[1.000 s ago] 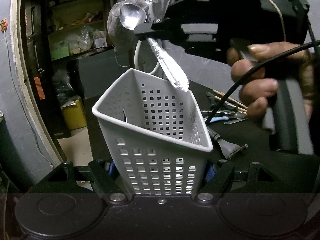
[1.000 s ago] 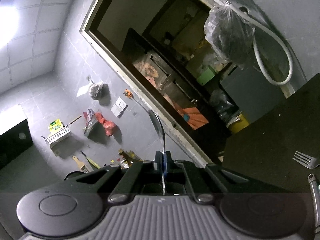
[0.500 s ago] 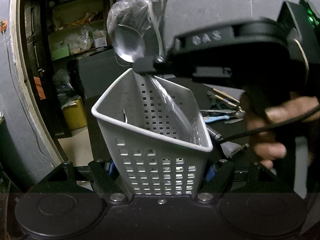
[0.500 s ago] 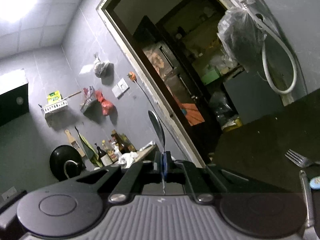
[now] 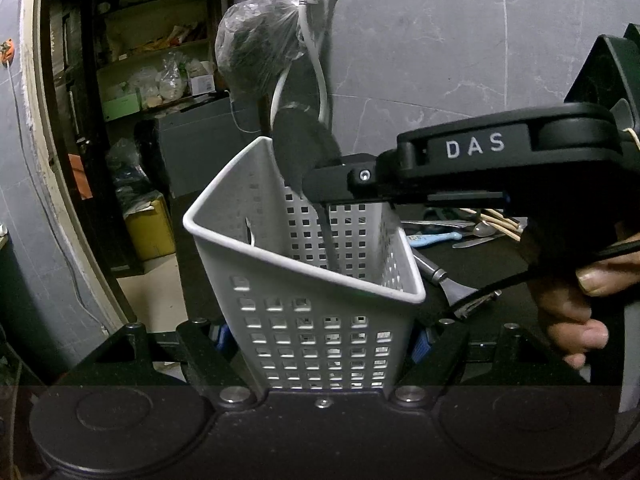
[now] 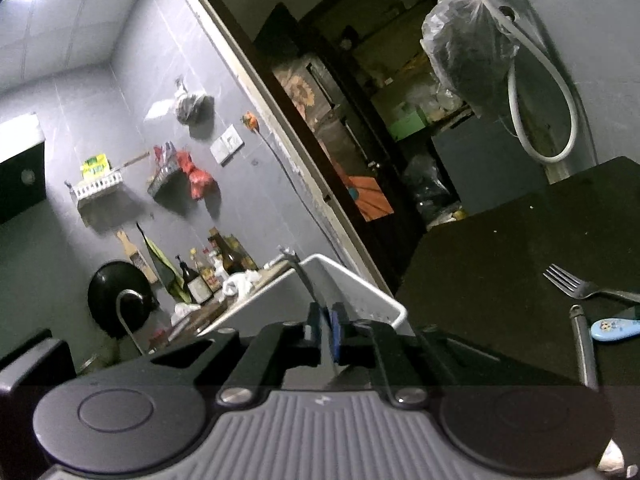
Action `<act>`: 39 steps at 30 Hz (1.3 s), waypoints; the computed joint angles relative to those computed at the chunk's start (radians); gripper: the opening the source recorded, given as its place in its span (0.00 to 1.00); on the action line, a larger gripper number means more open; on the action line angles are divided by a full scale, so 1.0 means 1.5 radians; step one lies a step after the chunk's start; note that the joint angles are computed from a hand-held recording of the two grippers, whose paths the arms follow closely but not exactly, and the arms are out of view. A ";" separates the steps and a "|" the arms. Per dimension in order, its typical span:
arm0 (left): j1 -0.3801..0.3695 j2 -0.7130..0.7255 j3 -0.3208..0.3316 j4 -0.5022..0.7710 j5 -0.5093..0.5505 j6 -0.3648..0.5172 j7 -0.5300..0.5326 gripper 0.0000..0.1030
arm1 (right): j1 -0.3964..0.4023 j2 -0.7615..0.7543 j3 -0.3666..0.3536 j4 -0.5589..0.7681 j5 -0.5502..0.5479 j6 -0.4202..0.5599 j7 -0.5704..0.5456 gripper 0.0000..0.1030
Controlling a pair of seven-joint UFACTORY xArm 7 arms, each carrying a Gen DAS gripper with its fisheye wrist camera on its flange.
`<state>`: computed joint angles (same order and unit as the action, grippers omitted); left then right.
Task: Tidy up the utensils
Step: 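Lower the spoon into the basket and open the right tool, then withdraw the right tool back toward the utensil pile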
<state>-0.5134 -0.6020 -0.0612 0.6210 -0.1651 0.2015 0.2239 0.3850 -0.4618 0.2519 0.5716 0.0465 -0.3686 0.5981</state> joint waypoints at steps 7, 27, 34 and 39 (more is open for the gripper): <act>0.001 -0.001 -0.001 -0.001 0.000 -0.001 -0.002 0.76 | 0.018 -0.048 -0.018 -0.005 -0.021 0.038 -0.009 0.57; 0.027 0.000 -0.025 0.005 0.016 0.009 -0.040 0.76 | -0.258 -0.247 0.115 0.004 -0.052 0.493 0.145 1.00; 0.041 -0.001 -0.040 0.006 0.032 0.012 -0.069 0.76 | -0.213 -0.151 0.079 0.051 -0.117 0.584 0.132 1.00; 0.043 -0.001 -0.043 0.007 0.042 0.014 -0.081 0.76 | -0.190 -0.083 0.056 0.082 -0.166 0.592 0.121 1.00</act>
<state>-0.4493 -0.6039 -0.1259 0.6317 -0.1028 0.2224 0.1026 0.1002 -0.5857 0.3362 0.6939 -0.2024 0.5193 0.7792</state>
